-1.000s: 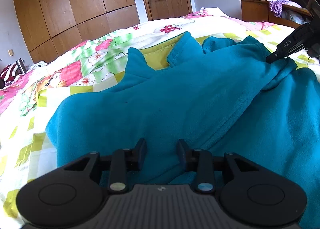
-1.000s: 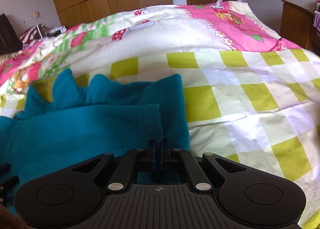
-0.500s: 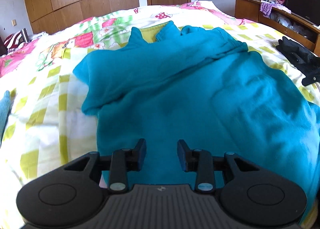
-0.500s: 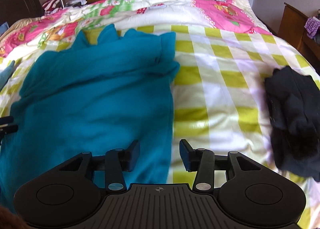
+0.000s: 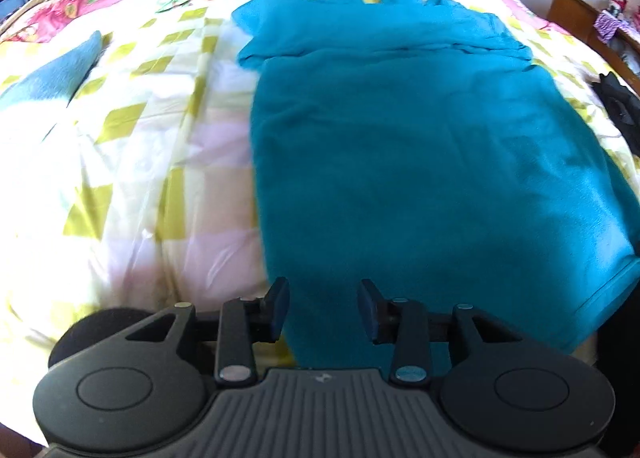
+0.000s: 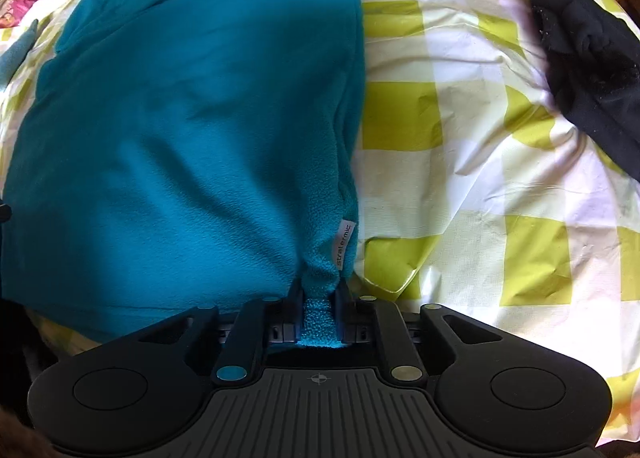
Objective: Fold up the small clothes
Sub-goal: 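Grasp the pullover hem with both grippers and lift it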
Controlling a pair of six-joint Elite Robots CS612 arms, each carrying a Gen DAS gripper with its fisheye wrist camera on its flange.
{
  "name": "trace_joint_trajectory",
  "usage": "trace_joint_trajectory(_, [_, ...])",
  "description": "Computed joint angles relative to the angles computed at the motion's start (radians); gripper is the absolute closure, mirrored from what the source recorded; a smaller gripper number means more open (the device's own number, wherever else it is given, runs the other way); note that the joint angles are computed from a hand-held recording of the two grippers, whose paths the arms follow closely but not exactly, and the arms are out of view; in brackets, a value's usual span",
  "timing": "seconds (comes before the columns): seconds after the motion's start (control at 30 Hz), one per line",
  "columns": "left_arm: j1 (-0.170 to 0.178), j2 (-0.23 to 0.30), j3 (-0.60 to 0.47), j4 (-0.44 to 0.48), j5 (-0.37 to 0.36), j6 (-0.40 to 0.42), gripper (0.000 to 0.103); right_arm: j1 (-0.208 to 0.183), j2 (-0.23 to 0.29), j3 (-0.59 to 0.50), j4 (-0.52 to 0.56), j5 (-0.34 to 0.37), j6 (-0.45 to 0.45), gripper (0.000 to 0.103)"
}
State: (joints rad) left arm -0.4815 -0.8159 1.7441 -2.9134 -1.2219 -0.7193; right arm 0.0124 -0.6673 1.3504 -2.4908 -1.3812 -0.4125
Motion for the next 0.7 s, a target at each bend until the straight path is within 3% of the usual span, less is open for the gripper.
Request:
trace_joint_trajectory(0.07, [-0.011, -0.015, 0.018, 0.031, 0.024, -0.029, 0.049, -0.005, -0.022, 0.02, 0.011, 0.021, -0.02, 0.093])
trace_joint_trajectory(0.13, [-0.008, -0.018, 0.021, 0.057, -0.001, -0.055, 0.047, -0.009, -0.04, 0.039, -0.005, 0.035, -0.024, 0.093])
trace_joint_trajectory(0.33, [0.023, 0.018, -0.027, 0.086, -0.216, -0.052, 0.046, -0.016, -0.025, 0.011, 0.037, 0.067, 0.03, 0.093])
trace_joint_trajectory(0.37, [0.027, 0.022, -0.038, 0.116, -0.242, -0.057, 0.049, -0.015, -0.023, 0.012, 0.036, 0.073, 0.03, 0.093])
trace_joint_trajectory(0.4, [0.025, 0.022, -0.039, 0.127, -0.248, -0.061, 0.059, -0.014, -0.021, 0.012, 0.036, 0.08, 0.037, 0.093])
trace_joint_trajectory(0.5, [0.017, 0.011, -0.028, 0.118, -0.233, -0.032, 0.076, -0.018, -0.021, 0.019, 0.02, 0.091, 0.047, 0.093])
trace_joint_trajectory(0.7, [0.013, 0.0, 0.0, 0.039, -0.253, -0.021, 0.082, -0.036, -0.042, 0.065, -0.032, 0.127, 0.083, 0.093])
